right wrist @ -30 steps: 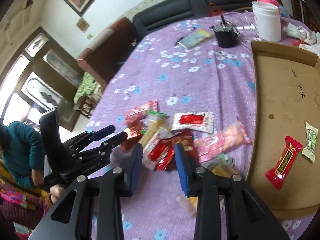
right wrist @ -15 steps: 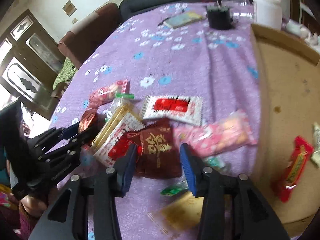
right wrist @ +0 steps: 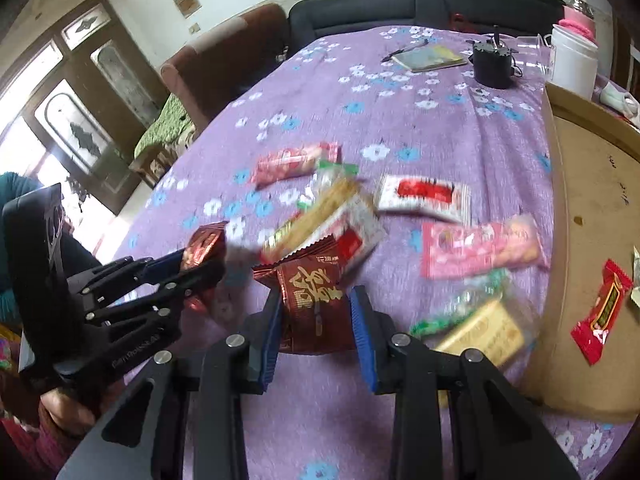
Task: Organize snacks
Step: 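Lift both held red snack bags off the table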
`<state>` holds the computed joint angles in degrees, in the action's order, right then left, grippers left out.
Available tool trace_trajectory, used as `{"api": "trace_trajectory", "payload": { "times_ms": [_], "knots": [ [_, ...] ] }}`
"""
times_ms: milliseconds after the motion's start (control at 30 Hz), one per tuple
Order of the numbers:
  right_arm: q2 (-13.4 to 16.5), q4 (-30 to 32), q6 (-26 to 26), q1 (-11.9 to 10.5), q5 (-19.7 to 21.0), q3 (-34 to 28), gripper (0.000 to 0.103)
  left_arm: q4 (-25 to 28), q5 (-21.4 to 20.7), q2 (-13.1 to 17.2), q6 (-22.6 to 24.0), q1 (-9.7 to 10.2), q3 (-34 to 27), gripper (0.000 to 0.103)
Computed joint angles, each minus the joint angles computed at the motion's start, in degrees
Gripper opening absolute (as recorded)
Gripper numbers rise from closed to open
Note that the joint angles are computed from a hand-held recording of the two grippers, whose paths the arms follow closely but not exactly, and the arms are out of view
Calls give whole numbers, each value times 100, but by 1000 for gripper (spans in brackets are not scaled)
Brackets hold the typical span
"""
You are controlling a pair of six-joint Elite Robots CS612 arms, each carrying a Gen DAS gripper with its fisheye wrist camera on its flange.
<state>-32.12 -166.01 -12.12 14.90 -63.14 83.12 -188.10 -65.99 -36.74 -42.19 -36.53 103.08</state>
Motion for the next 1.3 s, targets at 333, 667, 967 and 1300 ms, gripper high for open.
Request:
{"api": "trace_trajectory", "payload": {
  "times_ms": [333, 667, 967, 1300],
  "knots": [
    [-146, -167, -26, -162, 51, 333, 32, -195, 100, -43, 95, -185, 221, 31],
    [-105, -230, 123, -169, 37, 333, 32, -53, 305, -90, -124, -285, 386, 31],
    [-114, -190, 57, -47, -151, 289, 32, -334, 472, -123, 110, -334, 437, 31],
    [-163, -149, 60, -41, -241, 408, 32, -289, 322, -64, 67, -379, 453, 31]
  ]
}}
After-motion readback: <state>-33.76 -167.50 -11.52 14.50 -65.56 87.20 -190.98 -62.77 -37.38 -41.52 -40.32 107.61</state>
